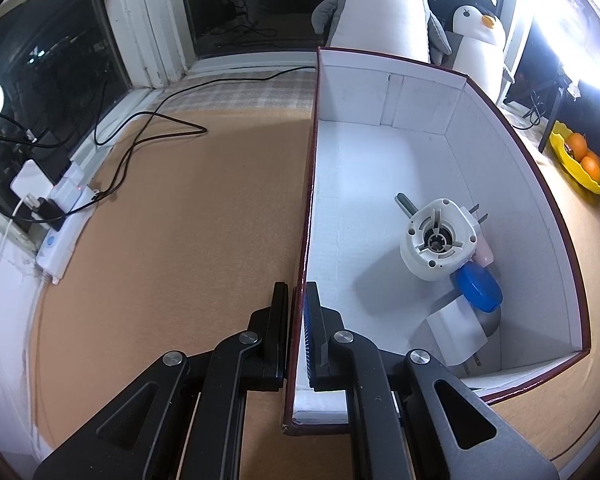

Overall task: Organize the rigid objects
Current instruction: 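Move the right tool back toward the green-white glue stick, then grasp the green-white glue stick with the right gripper and lift it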

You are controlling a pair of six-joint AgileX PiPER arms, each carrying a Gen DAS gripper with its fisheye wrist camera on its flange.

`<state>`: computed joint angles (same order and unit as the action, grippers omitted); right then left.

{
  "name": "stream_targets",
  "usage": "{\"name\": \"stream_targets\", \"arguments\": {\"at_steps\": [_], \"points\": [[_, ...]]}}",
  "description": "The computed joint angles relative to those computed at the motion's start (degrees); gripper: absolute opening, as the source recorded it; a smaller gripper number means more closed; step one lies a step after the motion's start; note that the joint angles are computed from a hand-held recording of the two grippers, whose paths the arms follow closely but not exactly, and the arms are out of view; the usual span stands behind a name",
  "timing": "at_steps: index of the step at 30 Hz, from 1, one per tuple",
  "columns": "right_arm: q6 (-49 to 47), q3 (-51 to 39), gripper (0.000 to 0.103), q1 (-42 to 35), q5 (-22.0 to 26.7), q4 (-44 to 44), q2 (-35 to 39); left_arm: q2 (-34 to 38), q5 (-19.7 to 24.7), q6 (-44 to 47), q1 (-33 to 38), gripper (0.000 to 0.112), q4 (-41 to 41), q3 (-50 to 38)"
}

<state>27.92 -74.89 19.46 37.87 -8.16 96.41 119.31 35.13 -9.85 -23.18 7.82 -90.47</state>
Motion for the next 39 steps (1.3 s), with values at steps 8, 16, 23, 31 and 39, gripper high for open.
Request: {"name": "stream_targets", "arguments": {"at_steps": [8, 16, 23, 31, 39], "points": [[1.44, 9.36, 0.055, -5.96, -1.13, -1.17, -6.38, 0.51, 1.27, 0.33, -0.23, 0.006, 0.51, -1.02], [0.63, 18.78, 0.055, -15.47, -3.37, -0.77, -9.93, 1.03, 2.32, -0.28, -0.66, 0.006, 1.59, -1.97], [-7.01, 19.92, 0.055, -22.53, -7.05, 7.08, -6.74, 1.7, 3.92, -0.57, -1.13, 0.006, 2.74, -3.37], [-14.67, 13.56, 0.055, -24.9, -7.9, 14.67, 2.71, 2.14, 4.63, -2.03, -1.4, 0.006, 3.85, -4.07], [-13.72, 4.22, 0.046, -23.77, -4.48, 11.88, 12.7, 2.41, 5.14, -2.84, -1.58, 0.006, 4.16, -4.47]]}}
